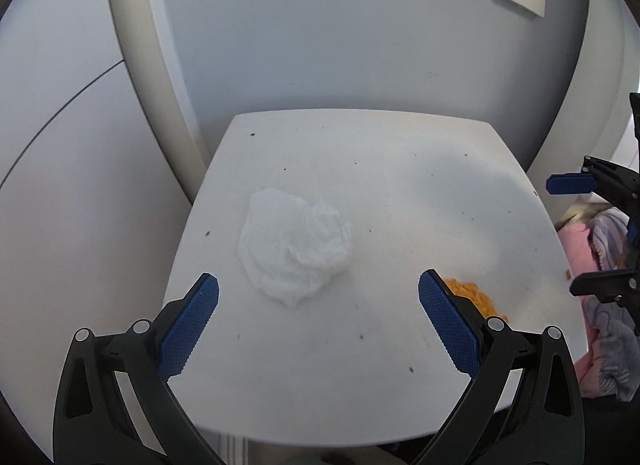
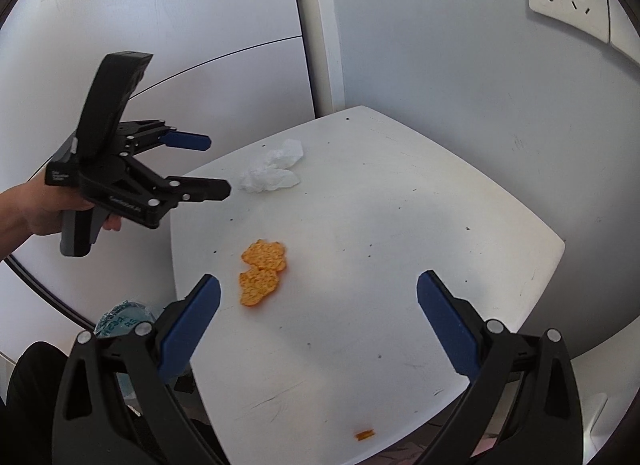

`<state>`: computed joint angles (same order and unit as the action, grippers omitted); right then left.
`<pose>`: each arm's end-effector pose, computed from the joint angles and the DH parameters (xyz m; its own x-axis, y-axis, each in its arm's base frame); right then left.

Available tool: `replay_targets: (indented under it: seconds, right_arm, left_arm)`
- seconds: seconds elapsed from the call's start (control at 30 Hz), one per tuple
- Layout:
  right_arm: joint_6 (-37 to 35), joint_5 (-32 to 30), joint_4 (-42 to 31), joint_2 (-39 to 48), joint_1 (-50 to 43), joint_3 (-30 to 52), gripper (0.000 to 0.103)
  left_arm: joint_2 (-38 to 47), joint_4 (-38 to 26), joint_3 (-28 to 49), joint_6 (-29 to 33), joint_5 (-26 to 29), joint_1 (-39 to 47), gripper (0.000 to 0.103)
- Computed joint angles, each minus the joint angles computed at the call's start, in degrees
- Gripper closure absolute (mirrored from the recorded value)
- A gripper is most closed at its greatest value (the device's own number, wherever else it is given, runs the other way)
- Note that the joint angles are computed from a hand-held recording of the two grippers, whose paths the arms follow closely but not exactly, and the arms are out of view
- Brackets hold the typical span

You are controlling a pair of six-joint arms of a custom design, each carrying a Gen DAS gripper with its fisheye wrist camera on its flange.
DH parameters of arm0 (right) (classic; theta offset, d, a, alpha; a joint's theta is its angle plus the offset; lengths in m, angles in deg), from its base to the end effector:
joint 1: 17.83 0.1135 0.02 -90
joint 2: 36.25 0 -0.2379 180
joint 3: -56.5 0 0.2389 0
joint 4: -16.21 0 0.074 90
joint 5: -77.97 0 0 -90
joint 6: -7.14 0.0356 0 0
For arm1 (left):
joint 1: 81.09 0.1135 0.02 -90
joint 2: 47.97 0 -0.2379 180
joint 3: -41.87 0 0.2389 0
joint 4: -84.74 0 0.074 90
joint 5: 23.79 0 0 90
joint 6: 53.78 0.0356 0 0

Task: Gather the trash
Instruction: 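Close the left tool on the white tissue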

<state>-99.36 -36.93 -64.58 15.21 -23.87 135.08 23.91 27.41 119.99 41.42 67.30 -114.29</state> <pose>0.1481 -0.0006 0.3229 -0.7248 -0.1824 -0.6644 -0.3739 0.9141 0.1570 0.2108 -0.1387 0.2803 -0.5979 0.4996 -0.6269 0.6142 0.7880 0.0422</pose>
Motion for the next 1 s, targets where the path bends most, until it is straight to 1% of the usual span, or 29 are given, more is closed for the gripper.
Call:
replay_targets:
  seconds: [0.17, 0.2, 0.27, 0.3, 0.33, 0.37, 0.43, 0.47, 0.5, 0.53, 0.57, 0.6, 0.63, 0.67, 0.7, 0.73, 0.9, 1.0]
  right_arm:
    - [-1.1, -2.5, 1.3, 2.4, -1.8, 0.0, 0.007]
    - [-1.3, -2.7, 1.5, 2.9, -1.9, -0.1, 0.007]
    - [-1.5, -3.1, 1.9, 3.4, -1.9, -0.1, 0.007]
    - [-1.6, -3.4, 2.1, 3.7, -2.0, -0.1, 0.007]
    - [-1.7, -3.6, 2.2, 3.9, -2.0, -0.1, 0.007]
    - [-1.6, -3.6, 2.6, 4.1, -1.8, -0.1, 0.007]
    - [-1.5, -3.5, 3.1, 4.5, -1.4, -0.2, 0.007]
    - [-1.4, -3.4, 3.4, 4.7, -1.1, -0.3, 0.007]
    - [-1.7, -3.5, 3.1, 4.5, -1.3, -0.3, 0.007]
    - [-1.8, -3.5, 3.2, 4.5, -1.2, -0.4, 0.007]
    - [-1.5, -3.3, 3.4, 4.6, -0.8, -0.4, 0.007]
    - [-1.3, -3.0, 3.7, 4.8, -0.4, -0.6, 0.007]
    - [-1.1, -2.9, 3.8, 4.9, -0.1, -0.7, 0.007]
    - [-1.0, -2.9, 3.7, 5.0, 0.2, -0.9, 0.007]
    - [-0.7, -2.8, 3.9, 5.3, 0.7, -0.8, 0.007]
    - [-0.6, -2.7, 4.0, 5.4, 1.2, -0.8, 0.007]
    - [0.5, -2.6, 4.1, 5.6, 4.8, -0.8, 0.007]
    - [1.8, -3.9, 4.1, 5.9, 6.0, -0.8, 0.007]
  left_arm:
    - [4.4, 4.2, -0.3, 2.7, 2.7, 1.9, 0.006]
    - [4.7, 5.1, -0.5, 3.0, 3.2, 2.0, 0.007]
    - [5.7, 6.2, -0.3, 3.7, 3.6, 2.0, 0.013]
    - [6.3, 6.7, -0.1, 3.9, 3.5, 1.9, 0.020]
    - [6.7, 6.9, 0.1, 4.1, 3.3, 1.8, 0.029]
    - [7.3, 7.2, 0.3, 4.1, 3.0, 1.7, 0.034]
    - [7.8, 7.2, 0.4, 4.1, 3.0, 1.6, 0.048]
    - [8.0, 7.3, 0.4, 4.1, 2.9, 1.5, 0.050]
    - [8.3, 7.2, 0.4, 4.3, 2.9, 1.3, 0.055]
    - [8.5, 7.0, 0.4, 4.6, 2.9, 1.0, 0.063]
    - [8.4, 7.1, 0.2, 4.7, 2.6, 0.6, 0.067]
    - [8.3, 7.2, -0.1, 4.8, 2.5, 0.3, 0.076]
    - [8.3, 7.3, -0.1, 4.8, 2.5, 0.1, 0.080]
    - [7.8, 7.4, -0.5, 4.6, 2.4, 0.0, 0.082]
    - [7.2, 7.4, -0.8, 4.5, 2.6, -0.1, 0.085]
    - [6.6, 7.3, -1.1, 4.3, 2.7, -0.2, 0.086]
    - [3.1, 5.4, -2.1, 3.7, 2.7, -0.7, 0.086]
    - [0.3, 4.1, -3.1, 2.6, 2.6, -1.0, 0.086]
